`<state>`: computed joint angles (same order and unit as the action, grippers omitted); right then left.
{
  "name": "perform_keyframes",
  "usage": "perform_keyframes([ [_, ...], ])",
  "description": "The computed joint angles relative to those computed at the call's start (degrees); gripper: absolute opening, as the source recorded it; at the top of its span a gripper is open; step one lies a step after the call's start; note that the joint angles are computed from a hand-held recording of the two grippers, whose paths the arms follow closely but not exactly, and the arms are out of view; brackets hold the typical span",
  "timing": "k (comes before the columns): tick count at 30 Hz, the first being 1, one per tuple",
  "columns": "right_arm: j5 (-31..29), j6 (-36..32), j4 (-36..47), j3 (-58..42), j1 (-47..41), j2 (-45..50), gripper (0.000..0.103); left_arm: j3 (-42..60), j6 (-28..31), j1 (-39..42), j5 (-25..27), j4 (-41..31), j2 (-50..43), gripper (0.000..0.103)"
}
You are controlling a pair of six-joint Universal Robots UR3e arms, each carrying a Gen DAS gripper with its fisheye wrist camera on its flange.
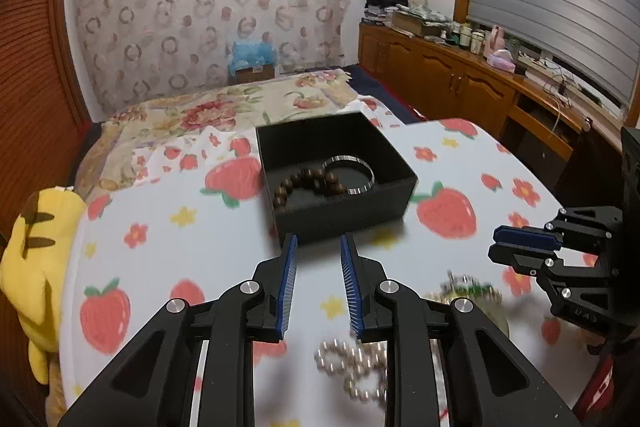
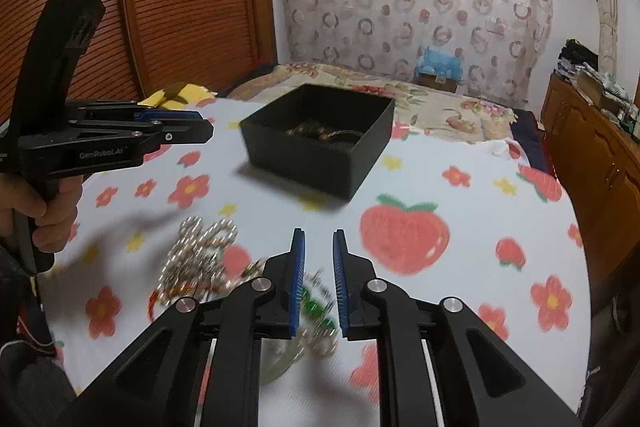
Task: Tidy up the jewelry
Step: 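Return both grippers to the pile and grasp the silver hair comb with the right gripper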
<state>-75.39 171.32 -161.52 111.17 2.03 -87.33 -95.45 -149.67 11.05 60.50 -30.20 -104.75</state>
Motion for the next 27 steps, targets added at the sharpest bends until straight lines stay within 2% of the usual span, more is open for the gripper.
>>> perform_keyframes([
  [8, 0.3, 2.9, -0.9, 8.9, 0.3, -7.2, 0.017, -13.1, 4.4, 4.9, -4.7, -0.3, 8.7, 0.022],
  [11, -1.6, 3.7, -1.8, 11.6, 1.7, -9.3, 0.027, -17.2, 5.7, 6.2, -5.9, -0.7, 11.3, 0.022],
  [13, -0.6, 4.5, -2.1, 13.9, 1.5, -11.2, 0.029, -19.4, 6.7, 6.7, -6.5, -1.3, 12.7, 0.022],
  [17, -1.1, 5.0, -2.4, 16.1, 2.3, -12.3, 0.029, -21.6, 8.4, 6.5, -6.6, -2.4, 13.6, 0.022],
  [27, -2.7, 5.4, -5.5, 17.8, 3.7, -10.9, 0.029, -21.4, 7.3, 3.2, -4.0, -1.8, 11.3, 0.022],
])
